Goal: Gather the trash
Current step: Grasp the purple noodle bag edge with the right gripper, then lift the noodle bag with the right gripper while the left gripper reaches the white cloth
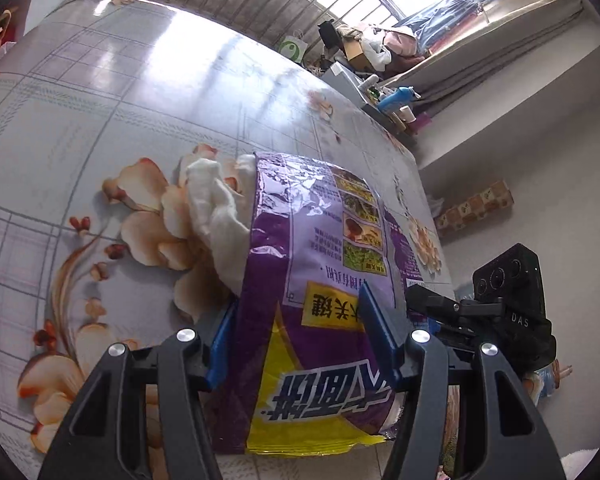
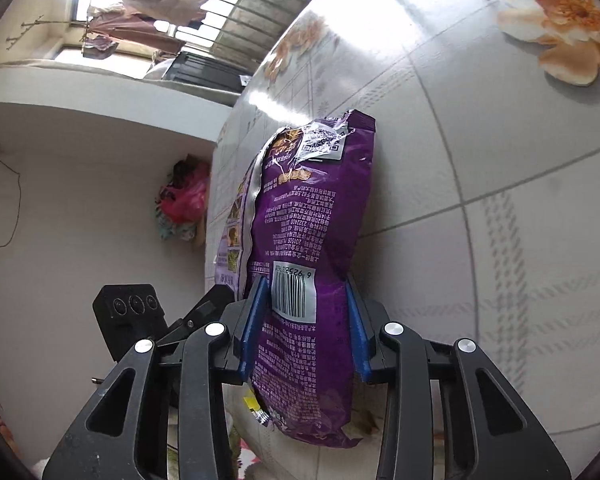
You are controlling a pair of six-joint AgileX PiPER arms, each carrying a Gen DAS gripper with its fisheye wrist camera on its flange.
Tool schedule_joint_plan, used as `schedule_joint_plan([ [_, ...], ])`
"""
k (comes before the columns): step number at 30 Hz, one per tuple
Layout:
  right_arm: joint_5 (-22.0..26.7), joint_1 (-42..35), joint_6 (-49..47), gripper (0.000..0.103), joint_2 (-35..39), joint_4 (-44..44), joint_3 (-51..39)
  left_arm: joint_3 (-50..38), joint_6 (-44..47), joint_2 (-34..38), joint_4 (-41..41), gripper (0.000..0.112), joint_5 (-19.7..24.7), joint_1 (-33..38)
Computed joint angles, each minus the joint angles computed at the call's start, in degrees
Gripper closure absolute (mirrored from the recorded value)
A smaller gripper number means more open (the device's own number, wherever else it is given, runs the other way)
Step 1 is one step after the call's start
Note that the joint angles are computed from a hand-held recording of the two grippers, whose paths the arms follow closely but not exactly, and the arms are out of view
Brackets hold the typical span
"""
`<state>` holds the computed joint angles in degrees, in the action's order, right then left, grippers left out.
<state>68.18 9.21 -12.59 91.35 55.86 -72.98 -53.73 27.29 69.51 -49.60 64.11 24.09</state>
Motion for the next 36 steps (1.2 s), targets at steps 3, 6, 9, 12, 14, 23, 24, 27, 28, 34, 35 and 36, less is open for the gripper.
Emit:
schedule_joint_plan([
  [3, 0.7, -2.2, 1.0, 0.066, -2.7, -2.2, 1.6, -0.4, -2.4, 0.3, 0.6, 0.057, -2.6, -6.4],
  [6, -0.4, -3.4, 2.4, 0.063, -5.2, -4.0, 3.2, -0.8, -4.4, 0.2, 0.6, 0.057, -4.2, -10.5],
  [9, -2.6, -2.4, 5.4, 0.06, -6.7, -7.5, 2.4, -1.8, -6.1, -0.4, 0.5, 0.057, -4.9, -12.6],
  [12, -6.0, 0.5, 7.9, 0.055, -8.5, -10.6, 2.0, -3.1, -6.4, -1.8, -0.3, 0.057, -3.4, -13.1],
  [14, -7.6, 2.2, 9.1, 0.052, -9.3, -12.7, 1.6, -4.4, -6.1, -2.8, -1.2, 0.057, -2.2, -13.1],
  [23, -9.1, -1.3, 5.5, 0.05, -10.1, -6.1, 5.2, -13.1, -6.4, -0.3, -5.9, 0.057, -0.4, -18.5],
  [24, -8.8, -2.5, 4.7, 0.05, -10.4, -4.7, 6.1, -14.1, -6.7, 0.4, -6.4, 0.057, -0.3, -19.2],
  [27, -8.4, -4.2, 4.2, 0.05, -11.0, -3.6, 7.7, -17.4, -8.1, 2.3, -6.6, 0.057, -1.1, -23.1],
  [28, -8.7, -4.0, 4.6, 0.05, -11.3, -4.9, 7.7, -18.4, -8.7, 2.8, -6.2, 0.057, -1.7, -24.7],
  [34, -9.8, -4.3, 5.9, 0.05, -13.3, -12.1, 8.2, -26.0, -14.0, 7.2, -1.4, 0.057, -5.2, -35.2],
  [35, -9.9, -5.0, 5.2, 0.05, -13.8, -12.9, 8.6, -26.9, -14.9, 7.8, -0.3, 0.057, -5.7, -36.7],
  [36, -10.4, -5.2, 5.1, 0.05, -14.0, -13.5, 8.6, -28.0, -15.9, 8.7, 0.7, 0.057, -6.2, -38.4],
])
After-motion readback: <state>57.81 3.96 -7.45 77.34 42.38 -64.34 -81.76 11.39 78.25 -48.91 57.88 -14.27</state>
